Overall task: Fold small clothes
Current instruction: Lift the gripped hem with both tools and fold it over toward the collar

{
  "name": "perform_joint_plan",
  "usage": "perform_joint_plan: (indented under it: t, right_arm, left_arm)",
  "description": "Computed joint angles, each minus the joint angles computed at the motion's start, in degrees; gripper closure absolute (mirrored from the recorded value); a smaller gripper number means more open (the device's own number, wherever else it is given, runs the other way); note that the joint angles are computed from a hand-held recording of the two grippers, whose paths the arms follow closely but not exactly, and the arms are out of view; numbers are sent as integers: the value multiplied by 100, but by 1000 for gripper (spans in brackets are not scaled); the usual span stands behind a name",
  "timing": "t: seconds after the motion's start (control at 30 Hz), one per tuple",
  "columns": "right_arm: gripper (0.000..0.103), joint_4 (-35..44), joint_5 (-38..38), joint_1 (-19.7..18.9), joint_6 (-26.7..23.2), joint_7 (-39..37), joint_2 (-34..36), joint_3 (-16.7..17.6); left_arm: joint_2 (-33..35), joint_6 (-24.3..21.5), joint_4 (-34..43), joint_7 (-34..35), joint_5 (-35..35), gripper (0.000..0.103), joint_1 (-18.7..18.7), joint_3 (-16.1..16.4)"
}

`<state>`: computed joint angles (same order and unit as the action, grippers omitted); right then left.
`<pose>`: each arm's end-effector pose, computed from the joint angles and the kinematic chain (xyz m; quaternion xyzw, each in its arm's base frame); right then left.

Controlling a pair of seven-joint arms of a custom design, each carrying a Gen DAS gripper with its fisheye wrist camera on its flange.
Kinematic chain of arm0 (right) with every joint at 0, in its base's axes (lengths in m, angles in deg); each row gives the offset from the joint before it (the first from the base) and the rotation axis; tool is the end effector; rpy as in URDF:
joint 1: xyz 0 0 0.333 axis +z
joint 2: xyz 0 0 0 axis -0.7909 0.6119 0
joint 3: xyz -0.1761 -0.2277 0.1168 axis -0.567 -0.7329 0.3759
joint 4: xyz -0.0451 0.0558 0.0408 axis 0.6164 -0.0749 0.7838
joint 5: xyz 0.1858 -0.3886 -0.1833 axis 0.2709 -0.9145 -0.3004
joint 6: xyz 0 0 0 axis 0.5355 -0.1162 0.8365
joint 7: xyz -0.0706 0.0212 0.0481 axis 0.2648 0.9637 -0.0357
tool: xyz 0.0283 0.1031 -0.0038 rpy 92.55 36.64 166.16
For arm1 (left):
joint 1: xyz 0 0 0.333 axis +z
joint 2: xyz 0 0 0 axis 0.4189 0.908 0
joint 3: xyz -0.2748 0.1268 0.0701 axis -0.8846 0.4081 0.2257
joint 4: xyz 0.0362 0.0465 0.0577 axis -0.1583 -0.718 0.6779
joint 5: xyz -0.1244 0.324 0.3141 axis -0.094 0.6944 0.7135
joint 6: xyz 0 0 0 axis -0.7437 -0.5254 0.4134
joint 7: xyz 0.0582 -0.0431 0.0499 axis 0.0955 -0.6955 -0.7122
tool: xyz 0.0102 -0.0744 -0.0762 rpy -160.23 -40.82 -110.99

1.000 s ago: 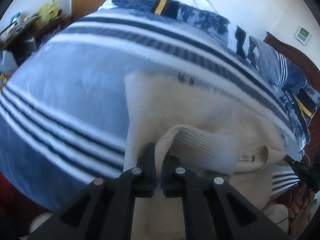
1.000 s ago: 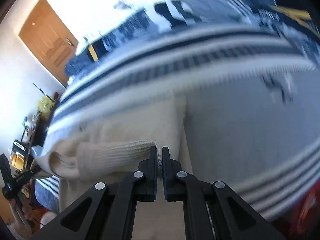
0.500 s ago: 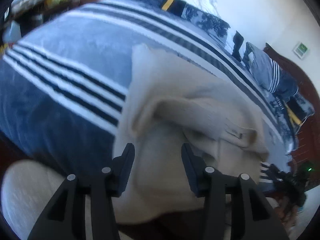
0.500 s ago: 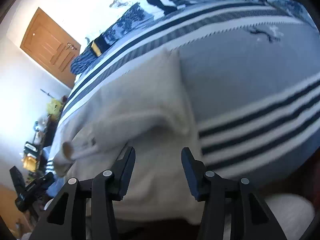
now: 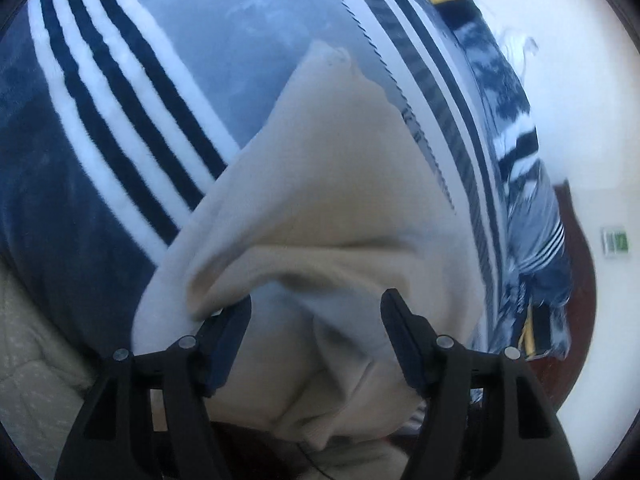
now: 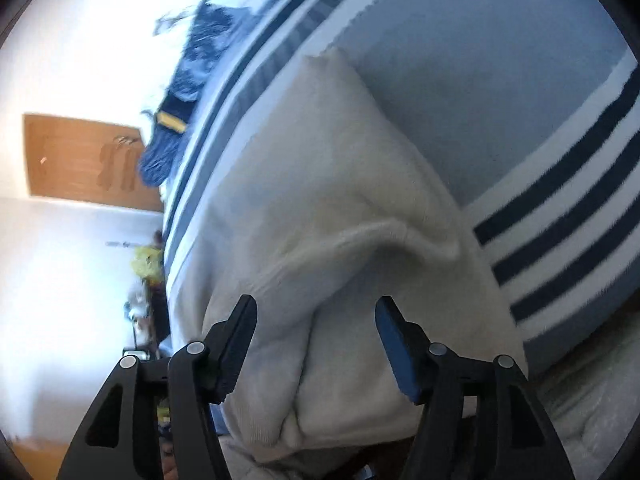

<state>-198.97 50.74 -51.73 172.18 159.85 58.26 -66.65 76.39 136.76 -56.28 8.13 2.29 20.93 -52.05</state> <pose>0.5675 -0.0724 0.3882 -0.3415 0.8553 0.1821 0.3444 0.6426 -0.1398 0.4709 0.8401 -0.4383 0.2853 0.1438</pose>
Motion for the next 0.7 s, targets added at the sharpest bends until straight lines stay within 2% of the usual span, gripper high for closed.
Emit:
perform_joint_plan:
  t: [0.1, 0.17, 0.27, 0.3, 0.33, 0.37, 0.4, 0.43, 0.47, 0.5, 0.63, 0.67, 0.7]
  right_arm:
    - [37, 125, 164, -39, 92, 289, 147, -13]
    - [37, 294, -125, -106, 15, 700, 329, 20]
    - [37, 504, -260, -207, -175, 816, 593, 43]
    - [40, 552, -370, -238, -212, 843, 643, 72]
    - [46, 613, -557, -262, -286, 827, 684, 104]
    - [62, 589, -748, -296, -330, 812, 633, 121]
    - [73, 562, -1048, -299, -315, 790, 570, 163]
    - [76, 459, -1179, -288, -237, 642, 452, 186]
    - [84, 345, -1222, -272, -162, 533, 343, 189]
    - [92, 227, -1366, -257, -140, 484, 222, 189]
    - [96, -98, -1278, -176, -87, -67, -62, 39]
    - [96, -241, -968, -146, 46, -242, -226, -32]
    - [97, -320, -515, -90, 200, -500, -326, -137]
  left_arm:
    - [146, 16, 158, -408, 309, 37, 1, -4]
    - [302, -1, 291, -616, 320, 37, 35, 15]
    - [526, -93, 491, -838, 375, 37, 90, 26]
    - [552, -168, 534, -903, 482, 41, 94, 22]
    - [547, -252, 566, -956, 688, 54, 86, 18]
    - [495, -330, 554, -956, 975, 62, 66, 13]
    - [389, -309, 441, -835, 1046, 74, 63, 0]
    - [295, -273, 321, -684, 1011, 86, 70, -6]
    - [164, -215, 143, -483, 939, 90, 79, -4]
    - [49, -145, -27, -277, 814, 93, 91, 9]
    - [-490, 411, -704, 1076, -337, 96, 42, 97]
    - [-630, 568, -829, 1421, -662, 96, -3, 131]
    - [-910, 787, -1051, 2081, -1304, 96, -92, 213]
